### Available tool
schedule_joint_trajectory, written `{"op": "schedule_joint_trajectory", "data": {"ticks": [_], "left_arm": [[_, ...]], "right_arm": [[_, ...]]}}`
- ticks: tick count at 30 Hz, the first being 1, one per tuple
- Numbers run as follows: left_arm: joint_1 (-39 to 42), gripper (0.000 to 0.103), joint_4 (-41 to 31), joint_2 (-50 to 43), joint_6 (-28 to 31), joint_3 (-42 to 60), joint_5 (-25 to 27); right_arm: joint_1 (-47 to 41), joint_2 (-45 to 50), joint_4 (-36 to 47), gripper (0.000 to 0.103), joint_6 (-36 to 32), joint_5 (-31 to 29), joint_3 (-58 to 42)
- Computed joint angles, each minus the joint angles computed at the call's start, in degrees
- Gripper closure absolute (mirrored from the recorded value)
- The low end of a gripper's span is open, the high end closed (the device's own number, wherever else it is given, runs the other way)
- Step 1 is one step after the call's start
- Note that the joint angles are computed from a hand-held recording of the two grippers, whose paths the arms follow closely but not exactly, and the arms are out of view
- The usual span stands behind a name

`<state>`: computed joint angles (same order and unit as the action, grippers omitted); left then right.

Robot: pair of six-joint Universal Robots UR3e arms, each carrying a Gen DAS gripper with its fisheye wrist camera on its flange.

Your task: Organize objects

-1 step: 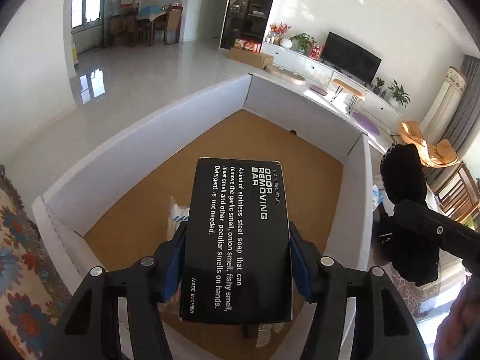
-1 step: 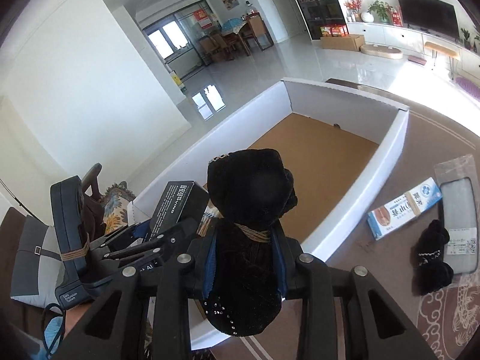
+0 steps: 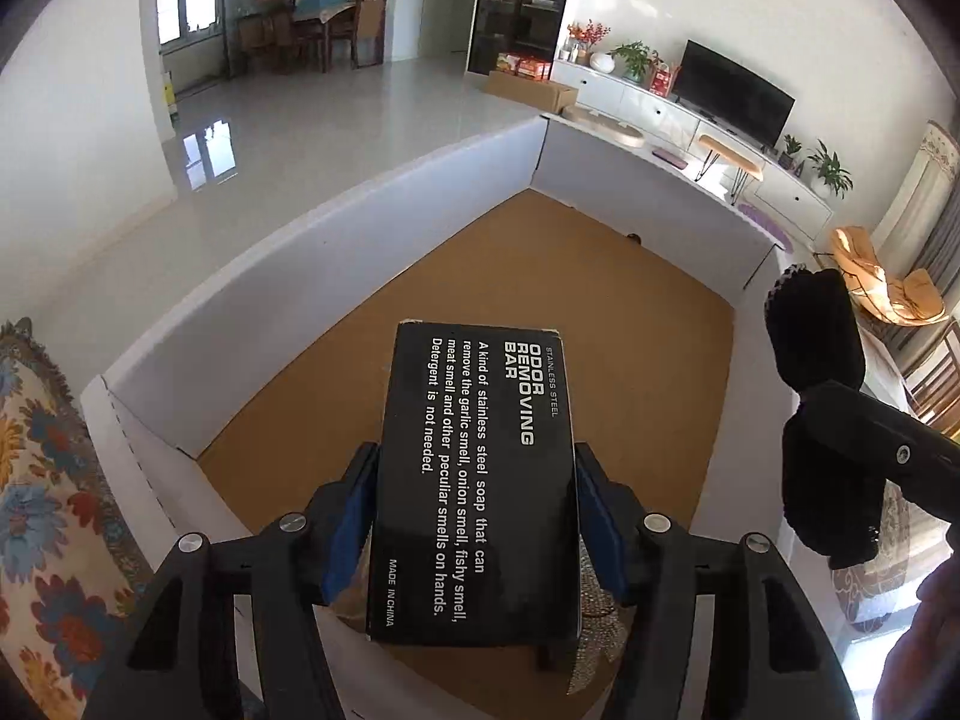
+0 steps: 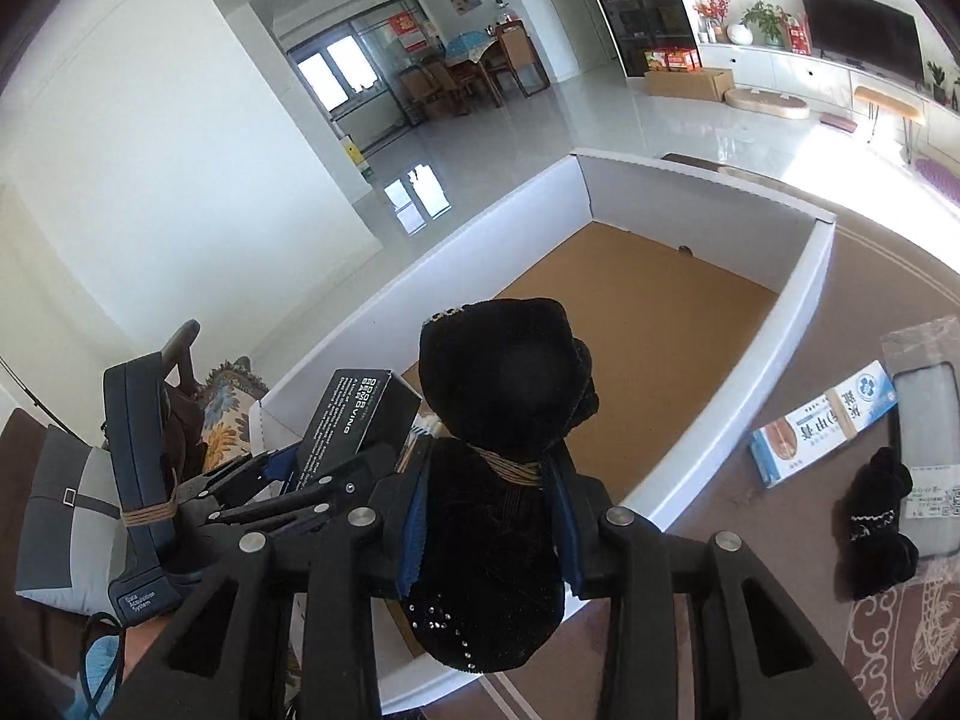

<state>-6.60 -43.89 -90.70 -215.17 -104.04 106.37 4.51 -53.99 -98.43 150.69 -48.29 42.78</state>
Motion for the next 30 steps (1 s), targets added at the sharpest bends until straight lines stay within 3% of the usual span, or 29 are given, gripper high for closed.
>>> {"op": "schedule_joint_trajectory", "data": {"ticks": [2, 5, 8, 11, 13, 18, 21, 25, 30], "left_arm": [[0.8, 0.033, 1.3, 1.2, 0.3, -2.4, 0.1], [-2.0, 0.019, 5.2, 2.4, -2.1, -5.2, 4.4], [-7.2, 0.018, 8.0, 3.1, -5.0, -6.1, 8.2], [-15.6, 0.018, 10.4, -1.7, -6.6, -0.2, 11.0], [-20.5, 0.017, 12.5, -5.8, -5.5, 4.2, 10.2], [-30.3, 0.001, 16.1, -20.8, -4.9, 19.2, 3.6], [-33.9, 0.001, 10.6, -33.2, -6.1, 33.8, 2.5], [-36.0, 0.001, 1.1, -46.6, -7.9, 51.5, 4.6], [-36.2, 0.001, -5.1, -54.0, -7.4, 59.6, 7.3]], "right_arm": [[3.0, 3.6, -2.3, 0.0, 3.3, -3.7, -2.7], [2.8, 1.6, -9.8, 0.0, 5.6, -3.8, 4.1], [-1.4, -6.5, -20.3, 0.0, 4.4, -2.4, 18.8], [-7.6, -15.1, -29.6, 0.0, -0.4, -3.2, 33.1], [-13.7, -20.6, -33.5, 0.0, -6.3, -4.0, 43.0], [-29.7, -25.7, -40.6, 0.0, -19.0, -11.0, 59.1], [-37.4, -24.7, -45.5, 0.0, -22.5, -14.8, 63.5], [-45.4, -23.5, -45.8, 0.0, -23.7, -14.9, 65.1], [-49.8, -24.6, -45.6, 0.0, -24.6, -12.9, 68.5]]}}
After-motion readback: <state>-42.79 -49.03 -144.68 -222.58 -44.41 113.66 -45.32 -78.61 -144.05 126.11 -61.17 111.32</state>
